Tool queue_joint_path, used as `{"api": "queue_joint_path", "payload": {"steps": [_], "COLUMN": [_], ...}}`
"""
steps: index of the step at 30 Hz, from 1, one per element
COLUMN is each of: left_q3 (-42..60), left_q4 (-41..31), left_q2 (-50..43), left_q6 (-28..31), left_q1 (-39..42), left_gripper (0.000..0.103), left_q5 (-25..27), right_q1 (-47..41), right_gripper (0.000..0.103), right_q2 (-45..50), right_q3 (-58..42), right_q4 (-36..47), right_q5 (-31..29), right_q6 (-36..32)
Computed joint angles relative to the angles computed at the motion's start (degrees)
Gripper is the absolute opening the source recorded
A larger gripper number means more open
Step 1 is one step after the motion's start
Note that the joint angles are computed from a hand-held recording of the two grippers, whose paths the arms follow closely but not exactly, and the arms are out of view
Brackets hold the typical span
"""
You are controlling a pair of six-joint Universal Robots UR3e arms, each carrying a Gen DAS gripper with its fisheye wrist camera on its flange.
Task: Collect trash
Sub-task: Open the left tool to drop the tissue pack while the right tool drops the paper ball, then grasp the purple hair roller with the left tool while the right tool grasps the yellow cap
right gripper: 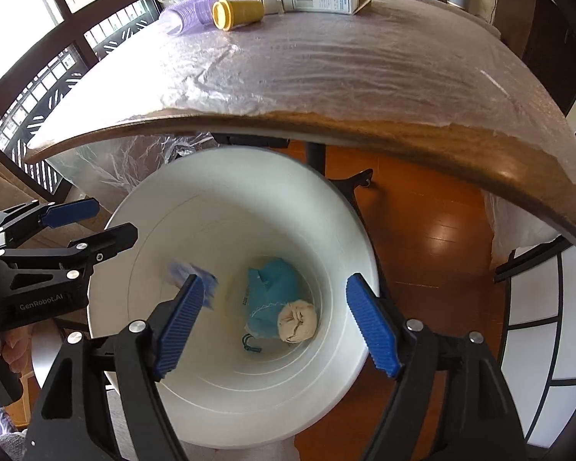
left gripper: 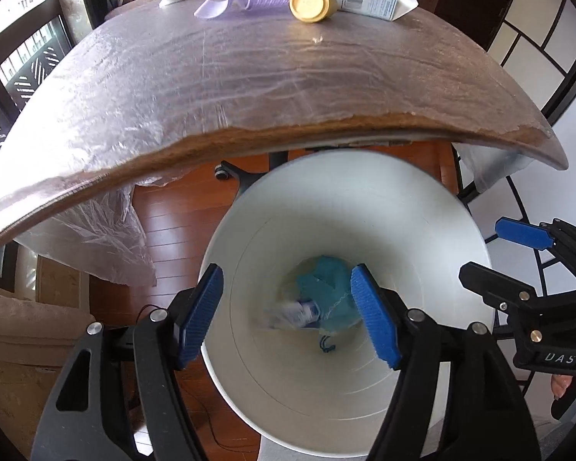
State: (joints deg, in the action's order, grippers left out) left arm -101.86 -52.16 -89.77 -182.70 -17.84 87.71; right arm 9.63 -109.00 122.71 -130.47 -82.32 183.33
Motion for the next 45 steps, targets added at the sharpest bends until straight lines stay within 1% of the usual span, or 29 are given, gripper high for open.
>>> {"api": "queue_joint_path", "payload": {"steps": [2, 4, 6, 7, 8, 9, 10, 11, 14, 16, 18, 20, 24, 25, 27, 29, 31, 32, 35, 37, 40, 42, 43, 44, 45], "left_q3": [0.7, 1.7, 3.1, 3.7, 4.1, 4.5, 5.6, 7.6, 13.7, 18.9, 22.9, 27.5, 36.8, 39.6, 42.8, 47.3, 52.6, 55.3, 60.4, 63.5, 69.5, 73.1, 73.8, 75.2, 76.8], "left_q4": [-0.7, -1.8, -2.4, -1.6, 0.1, 2.3, 3.9, 3.9, 3.8, 1.9, 1.1, -0.5, -4.0, -5.1, -6.1, -8.1, -10.8, -12.4, -14.9, -15.9, -18.9, -20.6, -21.0, -21.8, -22.2], "left_q2": [1.6, 3.7, 6.0, 7.3, 8.2, 8.6, 8.3, 7.2, 2.4, -1.9, -6.1, -10.1, -18.4, -20.9, -24.2, -28.0, -32.0, -34.0, -37.6, -39.8, -43.5, -45.7, -46.0, -46.8, -47.8], "left_q6": [0.1, 0.5, 1.0, 1.1, 0.9, 1.1, 1.5, 2.1, 3.8, 4.4, 5.4, 6.0, 7.8, 8.6, 10.0, 11.7, 12.8, 13.3, 14.7, 15.7, 16.4, 16.4, 16.5, 16.5, 16.6], "left_q1": [1.1, 3.0, 5.0, 5.8, 6.2, 6.7, 7.0, 7.4, 9.4, 10.5, 12.4, 13.5, 13.8, 13.6, 13.3, 13.0, 12.5, 12.7, 12.9, 12.4, 12.2, 12.5, 12.7, 12.9, 13.0], "left_gripper": [0.07, 0.07, 0.075, 0.087, 0.099, 0.102, 0.102, 0.102, 0.102, 0.102, 0.102, 0.102, 0.102, 0.102, 0.1, 0.092, 0.085, 0.083, 0.081, 0.081, 0.077, 0.077, 0.075, 0.069, 0.067], "left_q5": [-1.2, -3.9, -6.9, -7.7, -7.1, -6.3, -5.2, -4.5, -5.3, -5.5, -7.2, -8.5, -7.9, -7.5, -7.3, -7.0, -6.7, -7.6, -9.6, -9.5, -9.6, -10.0, -10.2, -10.5, -10.4], "right_q1": [-0.3, -1.2, -1.7, -2.0, -1.8, -1.0, 0.4, 1.4, 3.4, 4.2, 5.0, 5.4, 6.0, 6.3, 6.2, 6.1, 5.7, 5.6, 5.7, 5.7, 5.6, 5.4, 5.2, 5.1, 5.1], "right_gripper": [0.076, 0.076, 0.079, 0.087, 0.092, 0.094, 0.096, 0.096, 0.096, 0.096, 0.096, 0.096, 0.093, 0.09, 0.083, 0.074, 0.069, 0.068, 0.067, 0.066, 0.063, 0.063, 0.062, 0.062, 0.062], "right_q2": [-2.1, -4.8, -6.5, -7.1, -7.3, -6.7, -5.3, -3.5, 3.5, 8.4, 13.1, 17.5, 25.9, 27.7, 31.5, 34.3, 37.6, 38.8, 42.2, 44.4, 47.3, 48.6, 49.4, 50.1, 50.3], "right_q3": [-0.6, -1.5, -3.0, -3.6, -4.3, -5.2, -6.8, -8.4, -14.6, -18.6, -22.8, -27.3, -35.3, -37.0, -41.0, -43.4, -47.2, -48.5, -52.4, -55.2, -59.4, -61.5, -62.6, -63.7, -64.0], "right_q4": [0.5, 0.8, 0.2, -0.6, -2.1, -4.2, -5.9, -7.5, -10.4, -11.7, -11.8, -10.9, -9.1, -8.5, -6.4, -5.2, -3.2, -2.6, -1.1, 0.0, 2.0, 3.0, 3.4, 3.9, 4.0], "right_q5": [0.0, 1.1, 2.0, 2.2, 1.8, 0.7, -0.8, -2.1, -4.8, -6.5, -8.1, -8.4, -9.3, -9.6, -9.3, -9.1, -8.6, -8.5, -8.6, -8.8, -8.8, -8.6, -8.5, -8.2, -8.0], "right_q6": [-0.3, -1.0, -1.5, -1.8, -1.8, -1.5, -0.9, -0.6, -1.0, -1.9, -2.2, -2.3, -2.4, -2.3, -2.1, -1.6, -1.4, -1.2, -0.9, -1.0, -1.0, -0.9, -0.9, -0.9, -0.8]}}
